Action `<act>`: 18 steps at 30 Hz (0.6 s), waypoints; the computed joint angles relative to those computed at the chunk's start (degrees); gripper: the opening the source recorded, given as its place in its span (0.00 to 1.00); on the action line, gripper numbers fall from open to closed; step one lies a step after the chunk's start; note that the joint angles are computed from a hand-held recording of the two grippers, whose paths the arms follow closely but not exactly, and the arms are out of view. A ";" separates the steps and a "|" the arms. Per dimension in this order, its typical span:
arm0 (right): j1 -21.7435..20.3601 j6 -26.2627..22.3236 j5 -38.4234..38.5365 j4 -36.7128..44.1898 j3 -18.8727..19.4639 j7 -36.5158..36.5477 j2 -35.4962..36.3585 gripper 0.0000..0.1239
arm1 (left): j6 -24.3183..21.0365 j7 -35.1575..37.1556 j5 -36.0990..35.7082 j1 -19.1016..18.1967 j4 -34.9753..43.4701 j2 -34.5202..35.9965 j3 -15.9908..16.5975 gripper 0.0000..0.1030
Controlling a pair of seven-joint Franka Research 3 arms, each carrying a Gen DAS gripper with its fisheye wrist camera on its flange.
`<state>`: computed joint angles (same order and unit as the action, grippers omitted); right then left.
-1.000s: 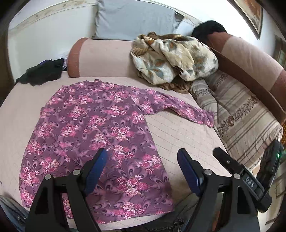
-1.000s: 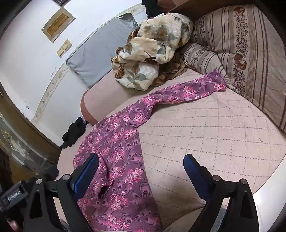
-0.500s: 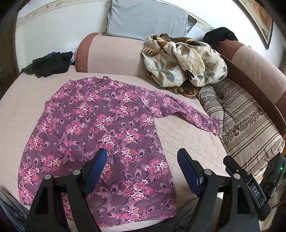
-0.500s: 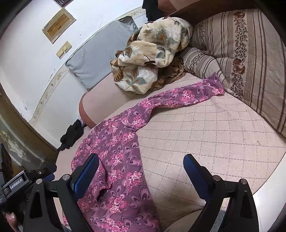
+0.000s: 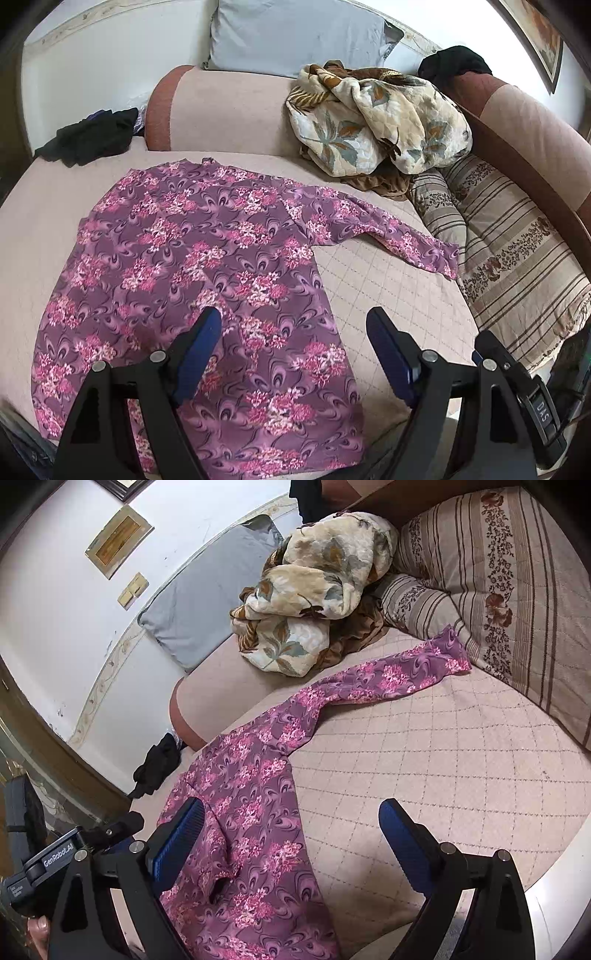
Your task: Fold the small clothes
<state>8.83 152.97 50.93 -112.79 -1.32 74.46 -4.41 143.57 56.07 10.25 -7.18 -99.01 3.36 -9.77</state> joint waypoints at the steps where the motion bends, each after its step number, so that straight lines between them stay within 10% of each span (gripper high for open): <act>1: 0.01 0.41 0.46 -0.07 -0.03 -0.05 0.00 0.79 | 0.12 -0.03 -0.09 0.00 0.44 0.37 0.01 0.78; 18: -0.41 1.54 -0.21 1.31 0.23 3.00 1.83 0.79 | -0.43 0.85 0.17 -0.53 6.40 4.73 -0.12 0.78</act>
